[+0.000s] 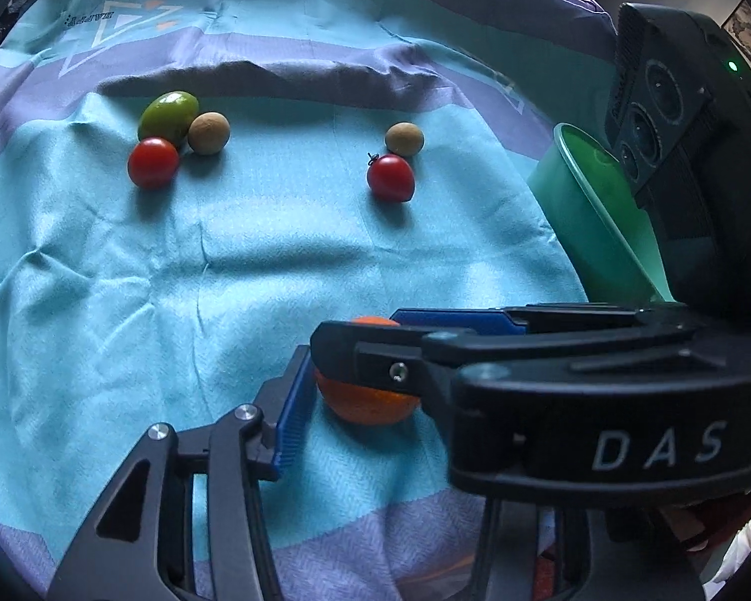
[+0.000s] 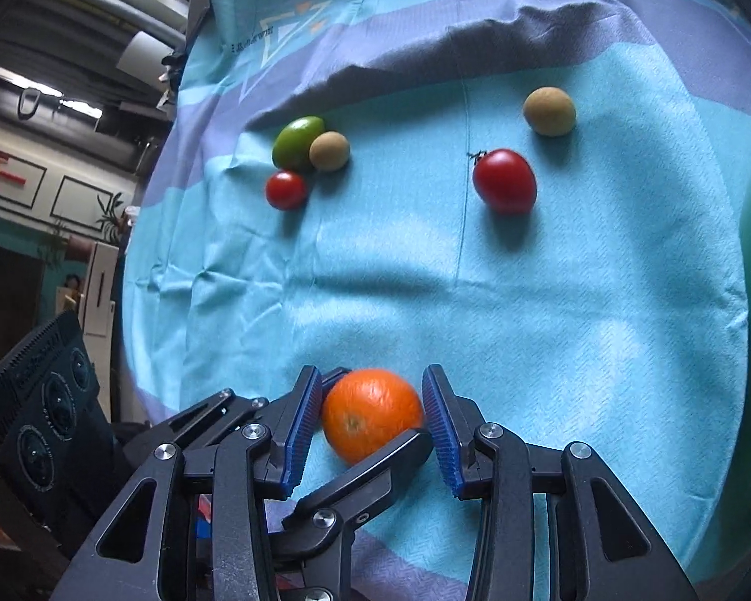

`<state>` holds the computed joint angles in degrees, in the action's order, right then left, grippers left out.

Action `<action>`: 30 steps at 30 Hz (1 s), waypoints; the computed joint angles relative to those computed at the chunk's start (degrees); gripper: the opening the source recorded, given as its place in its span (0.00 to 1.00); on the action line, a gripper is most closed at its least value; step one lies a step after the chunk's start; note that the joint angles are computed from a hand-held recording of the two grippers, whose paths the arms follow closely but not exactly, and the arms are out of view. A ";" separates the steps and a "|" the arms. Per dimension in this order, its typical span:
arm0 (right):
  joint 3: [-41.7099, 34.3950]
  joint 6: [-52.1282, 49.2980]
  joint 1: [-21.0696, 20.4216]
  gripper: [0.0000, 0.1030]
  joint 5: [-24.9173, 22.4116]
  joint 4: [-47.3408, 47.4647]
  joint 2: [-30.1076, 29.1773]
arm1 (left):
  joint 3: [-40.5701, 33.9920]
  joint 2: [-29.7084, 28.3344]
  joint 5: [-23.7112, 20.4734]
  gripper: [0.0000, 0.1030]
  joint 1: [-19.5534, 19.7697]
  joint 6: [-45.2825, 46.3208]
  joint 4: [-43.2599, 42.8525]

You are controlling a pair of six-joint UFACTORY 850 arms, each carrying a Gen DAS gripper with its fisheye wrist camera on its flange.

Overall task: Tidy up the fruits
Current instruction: 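Lift the small orange with the right gripper and carry it toward the green bowl, then lower the orange into the green bowl and open the right gripper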

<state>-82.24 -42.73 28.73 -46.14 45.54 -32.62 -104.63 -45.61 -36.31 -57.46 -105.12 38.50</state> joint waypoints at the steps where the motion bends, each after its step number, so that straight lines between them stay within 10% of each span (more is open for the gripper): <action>1: 0.30 -0.10 0.13 0.42 0.51 -0.28 0.21 | 0.18 0.13 0.13 0.44 -0.02 -0.14 -0.04; 17: 3.91 -6.77 0.64 0.43 6.03 2.44 4.12 | -2.18 0.12 -4.51 0.40 -1.19 -4.75 6.82; 30: 10.26 -25.42 -6.51 0.43 9.95 21.33 13.63 | -38.67 -17.38 -17.91 0.40 -1.97 14.19 7.74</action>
<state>-71.99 -68.16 22.21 -36.19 66.87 -18.99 -143.30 -63.00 -54.22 -59.43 -90.93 46.24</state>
